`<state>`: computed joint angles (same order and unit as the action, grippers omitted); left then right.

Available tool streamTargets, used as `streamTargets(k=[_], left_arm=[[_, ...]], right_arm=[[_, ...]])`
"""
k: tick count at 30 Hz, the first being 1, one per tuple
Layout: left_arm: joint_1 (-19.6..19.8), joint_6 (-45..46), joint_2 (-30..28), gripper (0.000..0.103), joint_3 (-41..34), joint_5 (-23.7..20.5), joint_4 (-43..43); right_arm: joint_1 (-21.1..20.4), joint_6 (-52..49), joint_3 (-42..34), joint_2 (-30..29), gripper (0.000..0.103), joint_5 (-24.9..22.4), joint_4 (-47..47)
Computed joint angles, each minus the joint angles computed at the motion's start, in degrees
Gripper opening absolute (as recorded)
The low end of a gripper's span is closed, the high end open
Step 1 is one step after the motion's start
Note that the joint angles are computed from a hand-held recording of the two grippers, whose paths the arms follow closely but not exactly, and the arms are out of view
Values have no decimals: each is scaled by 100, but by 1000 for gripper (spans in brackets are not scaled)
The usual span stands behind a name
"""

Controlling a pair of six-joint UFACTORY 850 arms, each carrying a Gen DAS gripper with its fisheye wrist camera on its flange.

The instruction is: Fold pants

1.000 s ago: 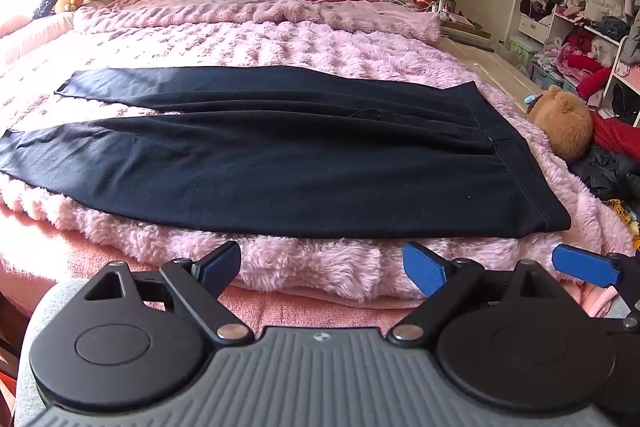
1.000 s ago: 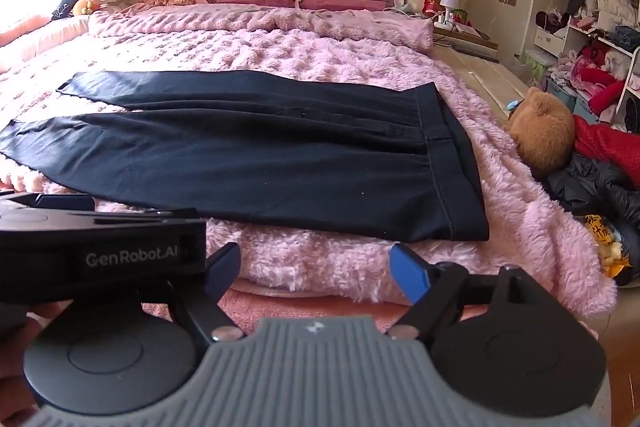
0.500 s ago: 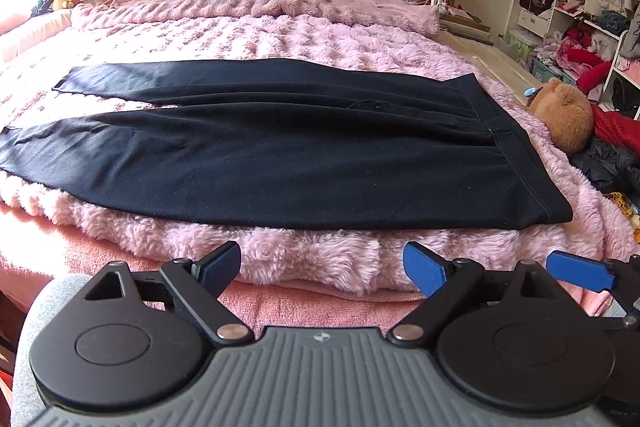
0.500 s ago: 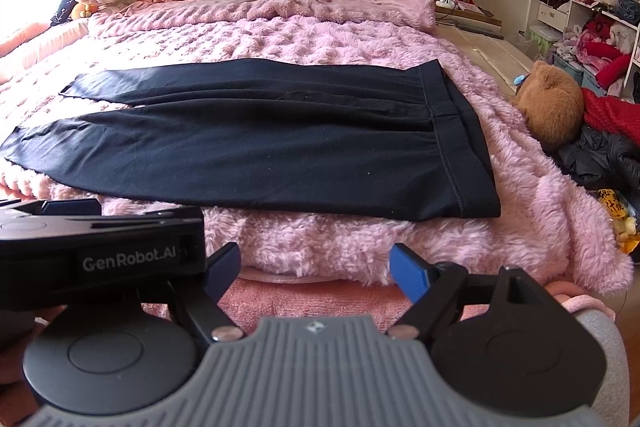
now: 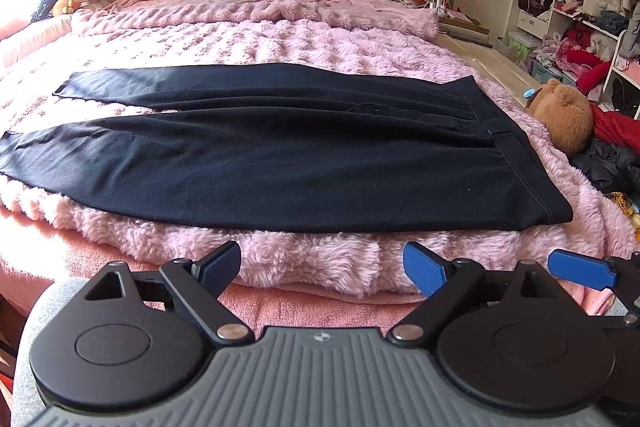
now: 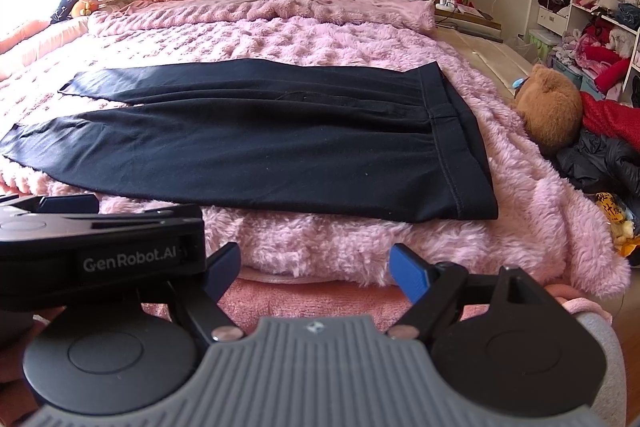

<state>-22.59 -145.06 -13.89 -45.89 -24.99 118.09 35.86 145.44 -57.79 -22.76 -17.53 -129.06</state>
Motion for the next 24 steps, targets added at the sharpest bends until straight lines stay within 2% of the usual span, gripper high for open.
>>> streamTargets(k=[24], left_arm=[[37, -56, 20, 103, 23, 82, 60]], right_arm=[[5, -200, -27, -16, 77, 49, 194]])
